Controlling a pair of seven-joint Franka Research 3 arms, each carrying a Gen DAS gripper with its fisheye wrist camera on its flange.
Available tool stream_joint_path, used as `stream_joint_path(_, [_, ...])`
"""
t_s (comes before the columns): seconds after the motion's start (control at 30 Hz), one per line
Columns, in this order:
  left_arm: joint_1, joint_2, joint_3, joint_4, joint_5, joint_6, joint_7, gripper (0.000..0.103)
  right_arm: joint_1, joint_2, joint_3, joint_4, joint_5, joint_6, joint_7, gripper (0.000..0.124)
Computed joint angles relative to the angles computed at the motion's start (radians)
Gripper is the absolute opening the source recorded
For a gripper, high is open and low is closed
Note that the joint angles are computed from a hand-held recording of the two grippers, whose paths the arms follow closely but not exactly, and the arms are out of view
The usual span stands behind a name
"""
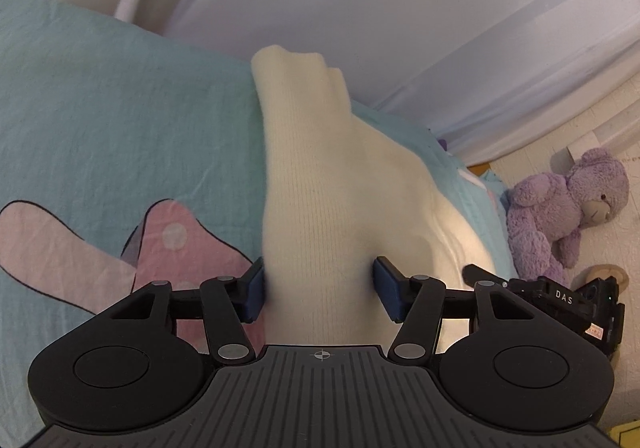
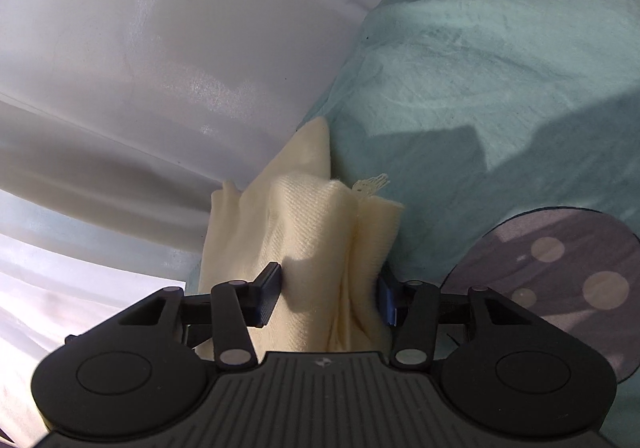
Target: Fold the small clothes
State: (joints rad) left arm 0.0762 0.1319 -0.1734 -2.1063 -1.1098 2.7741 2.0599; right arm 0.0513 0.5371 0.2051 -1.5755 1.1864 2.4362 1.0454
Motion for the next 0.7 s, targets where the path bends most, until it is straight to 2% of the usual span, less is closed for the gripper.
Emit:
stream_joint_path(0.3, [-0.002, 0.001, -0.006, -0.001, 0.012, 0.019, -0.014, 0.049, -0.009, 0.029, 0.021, 0.018, 0.062, -0.011, 0.017, 0.037])
stream_joint_path(0.53, [-0.027, -0.044, -0.008, -0.042, 0.039, 0.083, -0.022, 0.038, 0.004, -0.017, 0.03, -0.032, 0.124, 0.043, -0.076, 0.031])
stream_joint_path(0.7, [-0.05, -0.116, 0.01, -0.084, -0.019, 0.086, 0.028, 0.035, 0.008, -0.069, 0.036, -0.069, 0.211, 0.02, -0.177, 0.03])
